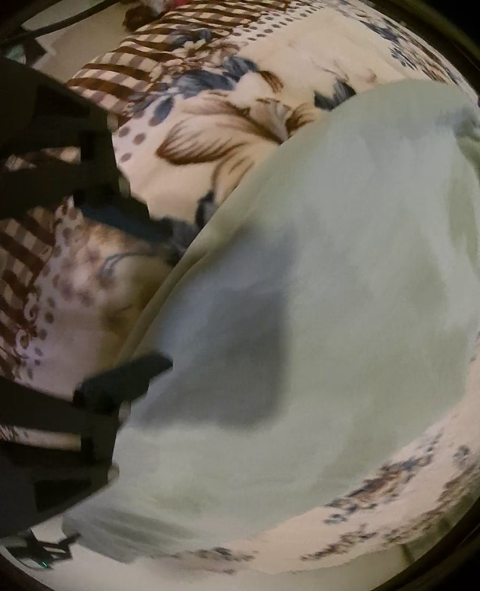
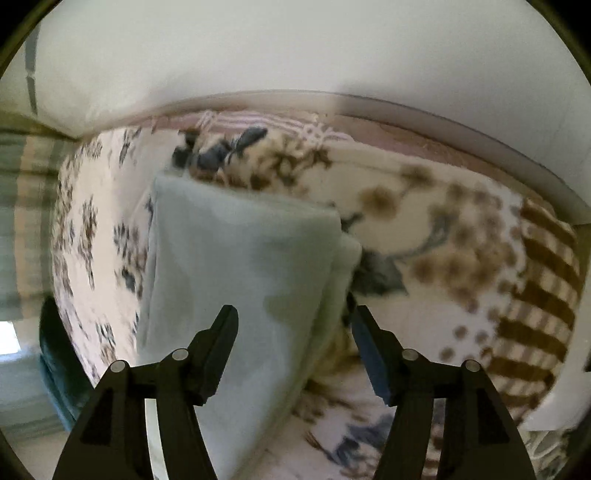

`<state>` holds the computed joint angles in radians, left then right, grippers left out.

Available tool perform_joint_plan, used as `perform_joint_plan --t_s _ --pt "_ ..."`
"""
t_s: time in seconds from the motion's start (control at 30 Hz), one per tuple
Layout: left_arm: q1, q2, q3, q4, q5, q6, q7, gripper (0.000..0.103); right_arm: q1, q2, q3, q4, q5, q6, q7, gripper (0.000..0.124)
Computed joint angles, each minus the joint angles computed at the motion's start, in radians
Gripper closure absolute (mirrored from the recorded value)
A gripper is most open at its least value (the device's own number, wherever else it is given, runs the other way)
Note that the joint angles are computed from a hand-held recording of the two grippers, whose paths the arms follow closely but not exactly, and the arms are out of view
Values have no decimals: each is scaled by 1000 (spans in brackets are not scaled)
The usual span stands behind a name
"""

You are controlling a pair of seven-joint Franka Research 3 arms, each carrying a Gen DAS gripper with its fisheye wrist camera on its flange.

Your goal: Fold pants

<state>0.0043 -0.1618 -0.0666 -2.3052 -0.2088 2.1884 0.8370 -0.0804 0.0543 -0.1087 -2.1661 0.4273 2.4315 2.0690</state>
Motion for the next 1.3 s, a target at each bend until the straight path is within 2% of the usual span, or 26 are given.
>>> perform_joint_plan --t_s 0.03,0.07,0.1,0.13,0.17,0.2,0.23,0.33,0.43,0.47,0.5,0.53,0.63,0.7,0.8,0.87,0.93,1.0,1.07,1.13,1.2,1.23,1.27,1.3 --pt "-5 12 0 9 -16 3 13 33 -3 18 0 16 18 -3 -18 70" --pt "-14 24 3 23 -7 -2 5 33 -20 36 16 35 42 -17 -47 106" --pt "5 35 -29 36 73 -1 -72 33 -2 50 -1 64 -4 -74 -25 115" --pt "-2 43 -27 50 96 2 -79 32 5 55 -3 86 -73 -140 16 115" --pt "-2 49 -30 65 129 0 -88 26 8 53 -6 93 -111 -176 31 115" --pt "-1 52 -31 79 157 -1 -92 23 9 43 -7 86 -136 -191 40 115" --pt "0 49 -28 86 169 4 -81 14 7 35 -9 75 -144 -202 42 115" --pt "10 47 -11 123 178 2 -24 7 -2 33 -2 75 -63 -230 -3 108" --pt "33 28 12 152 175 -6 46 7 22 25 20 96 -43 -236 2 95" --pt "43 11 22 149 179 -9 72 7 41 14 33 103 -60 -222 4 77" --pt "56 5 33 160 186 -16 100 7 61 7 46 112 -91 -215 14 68" --pt "70 -27 46 143 193 -19 129 7 84 0 59 124 -131 -210 25 52" --pt "117 -57 72 141 249 -40 182 7 169 14 113 179 -225 -205 1 40" --pt "160 -57 90 144 323 -36 203 7 228 76 154 253 -202 -217 -65 23" --pt "232 -38 135 155 388 -5 261 7 298 188 193 378 -135 -285 -116 23" --pt "279 -22 183 158 348 24 338 7 361 257 204 456 -151 -307 -74 23" --pt "323 52 219 210 273 27 411 7 418 319 210 530 -177 -336 -32 23" --pt "369 136 245 272 131 13 510 7 472 380 216 604 -186 -359 28 23" --pt "422 235 249 358 -24 -39 598 7 512 433 225 670 -167 -370 87 23" --pt "480 310 227 421 -197 -101 709 7 553 468 224 713 -168 -380 157 23" --pt "525 364 189 467 -295 -164 814 17 582 476 230 707 -151 -368 222 23" --pt "534 370 173 469 -298 -165 845 29 593 490 231 719 -147 -364 246 23" --pt "532 364 161 461 -270 -153 873 61 608 510 232 738 -146 -364 275 23" --pt "535 353 152 454 -261 -151 901 71 622 524 231 755 -153 -373 302 23"
